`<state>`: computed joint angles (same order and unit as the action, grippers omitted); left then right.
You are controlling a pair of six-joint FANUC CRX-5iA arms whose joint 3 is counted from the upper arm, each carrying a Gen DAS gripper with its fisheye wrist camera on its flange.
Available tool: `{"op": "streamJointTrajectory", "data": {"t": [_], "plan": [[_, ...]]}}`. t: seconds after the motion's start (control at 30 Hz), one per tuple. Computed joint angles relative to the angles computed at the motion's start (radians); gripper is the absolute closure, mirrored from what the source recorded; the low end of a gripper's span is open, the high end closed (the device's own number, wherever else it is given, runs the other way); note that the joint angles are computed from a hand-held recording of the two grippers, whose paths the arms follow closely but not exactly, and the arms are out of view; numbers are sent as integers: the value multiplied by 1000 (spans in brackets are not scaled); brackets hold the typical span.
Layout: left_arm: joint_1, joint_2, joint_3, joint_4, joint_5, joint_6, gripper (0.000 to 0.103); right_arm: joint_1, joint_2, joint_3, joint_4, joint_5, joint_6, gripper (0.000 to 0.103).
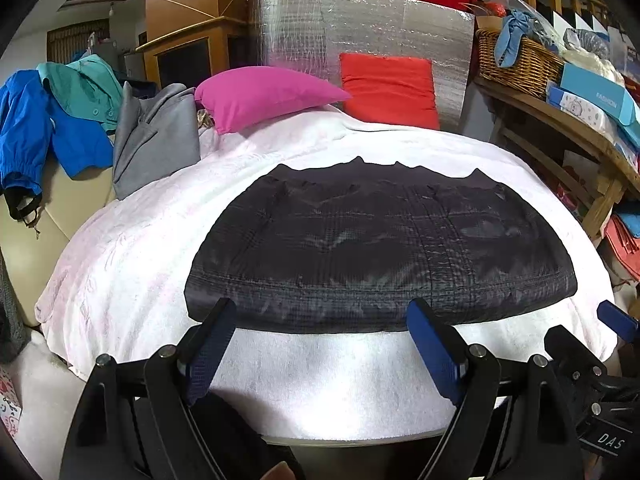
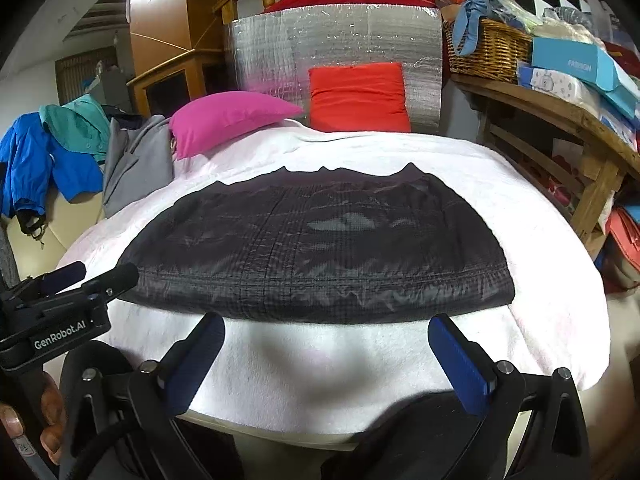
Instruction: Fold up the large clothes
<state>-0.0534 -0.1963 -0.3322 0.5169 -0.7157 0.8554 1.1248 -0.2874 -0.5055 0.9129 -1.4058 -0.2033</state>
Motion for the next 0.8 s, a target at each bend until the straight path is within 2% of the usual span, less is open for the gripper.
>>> {"op": "streamJointTrajectory", "data": {"t": [0.8], "plan": [[-19,23,26,-12,-6,3,15,-40,13,15,6,-9,39,0]]}}
